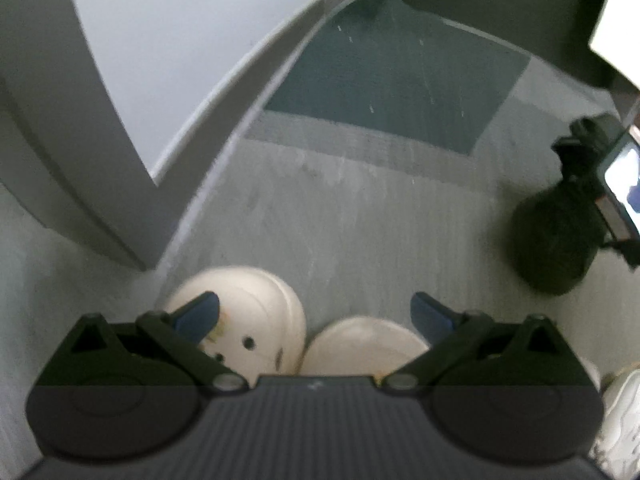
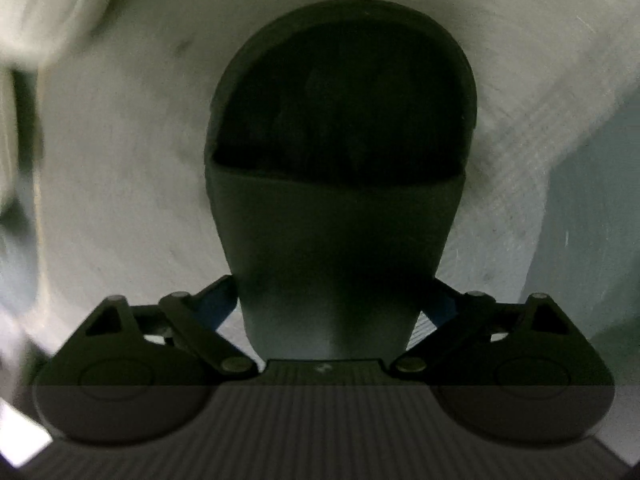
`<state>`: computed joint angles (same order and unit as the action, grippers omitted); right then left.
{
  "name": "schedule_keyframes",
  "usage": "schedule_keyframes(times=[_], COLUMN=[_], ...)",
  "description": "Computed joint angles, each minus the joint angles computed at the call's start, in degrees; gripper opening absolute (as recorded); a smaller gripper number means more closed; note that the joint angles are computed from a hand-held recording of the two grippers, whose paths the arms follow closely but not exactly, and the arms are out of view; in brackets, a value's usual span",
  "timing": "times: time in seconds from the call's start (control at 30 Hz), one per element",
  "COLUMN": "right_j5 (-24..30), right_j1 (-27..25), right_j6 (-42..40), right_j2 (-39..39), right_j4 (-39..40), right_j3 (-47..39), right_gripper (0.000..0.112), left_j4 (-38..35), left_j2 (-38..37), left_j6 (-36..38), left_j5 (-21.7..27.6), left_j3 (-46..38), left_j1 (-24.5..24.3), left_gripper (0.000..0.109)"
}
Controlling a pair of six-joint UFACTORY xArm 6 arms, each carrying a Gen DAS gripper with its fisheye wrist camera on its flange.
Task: Organize scattered shoes
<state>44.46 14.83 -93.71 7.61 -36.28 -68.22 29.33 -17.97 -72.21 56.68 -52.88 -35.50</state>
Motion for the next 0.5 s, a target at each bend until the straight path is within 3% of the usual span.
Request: schedule_keyframes(times=[0.2, 0.33, 0.5], right_j5=[17.86, 33.37, 45.05], right_j1=[3.16, 2.74, -0.01], right_j6=[23.09, 40.30, 70.29], right_j2=[2.25, 7.66, 17.65], right_j4=[18.19, 35.00, 51.37], right_j3=[-15.43, -32.20, -49.78], right_gripper=[0.098, 0.097, 0.097], left_j4=[1.28, 1.90, 2.57], left_j2=[-4.35, -7.00, -8.65], left_j6=[-4.99, -9.02, -11.71], left_j5=[0.74, 2.00, 2.83], left_j3=[2.29, 3.56, 4.13], left_j1=[1.48, 2.61, 3.13], left_gripper=[0.103, 0.103, 0.103])
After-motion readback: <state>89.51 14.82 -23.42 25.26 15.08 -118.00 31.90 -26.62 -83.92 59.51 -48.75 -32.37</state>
